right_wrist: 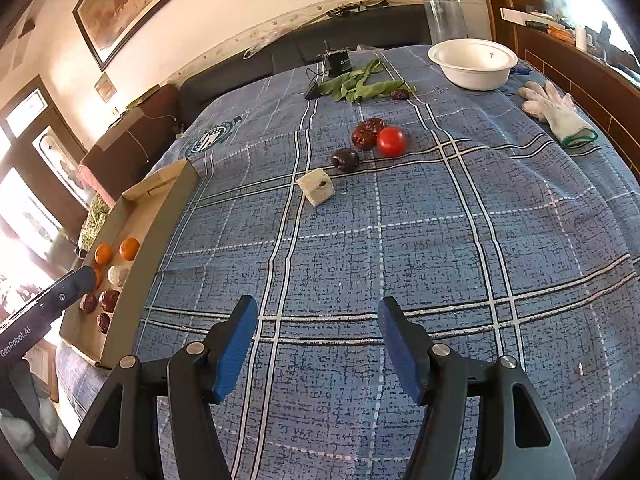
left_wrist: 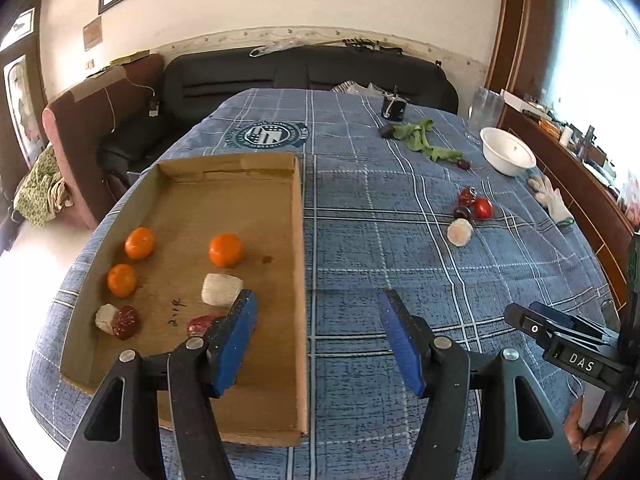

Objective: Organize fruits
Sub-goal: 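Withdraw both open tools from the box toward the remaining items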

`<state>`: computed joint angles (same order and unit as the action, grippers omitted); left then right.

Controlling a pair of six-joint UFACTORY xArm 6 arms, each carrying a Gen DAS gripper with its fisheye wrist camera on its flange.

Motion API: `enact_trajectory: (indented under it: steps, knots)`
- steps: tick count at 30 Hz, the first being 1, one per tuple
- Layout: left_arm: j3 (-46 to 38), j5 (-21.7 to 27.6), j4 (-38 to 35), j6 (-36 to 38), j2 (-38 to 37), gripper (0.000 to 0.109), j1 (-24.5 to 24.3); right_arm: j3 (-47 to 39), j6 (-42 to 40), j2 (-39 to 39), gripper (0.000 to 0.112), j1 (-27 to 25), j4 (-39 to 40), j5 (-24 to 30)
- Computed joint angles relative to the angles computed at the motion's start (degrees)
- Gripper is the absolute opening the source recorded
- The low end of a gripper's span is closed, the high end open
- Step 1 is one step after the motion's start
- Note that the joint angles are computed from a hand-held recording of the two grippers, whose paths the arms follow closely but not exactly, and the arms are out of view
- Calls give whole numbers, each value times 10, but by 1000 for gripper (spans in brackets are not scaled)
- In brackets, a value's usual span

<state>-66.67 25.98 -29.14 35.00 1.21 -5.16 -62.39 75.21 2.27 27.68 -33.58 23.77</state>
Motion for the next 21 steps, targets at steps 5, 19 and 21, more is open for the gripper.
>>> enact_trajectory:
  steps: [5,19,21]
  knots:
    - [0,-6,19,-11,4,63,-6,11,-1,-1,68,-7,11,-11]
    - [-1,-8,51,-33,13,63,-13,15,-14,4,69,-8,30,-17]
    - [0,-7,55,-35,13,63,-12,15,-14,4,69,-8,32,-18]
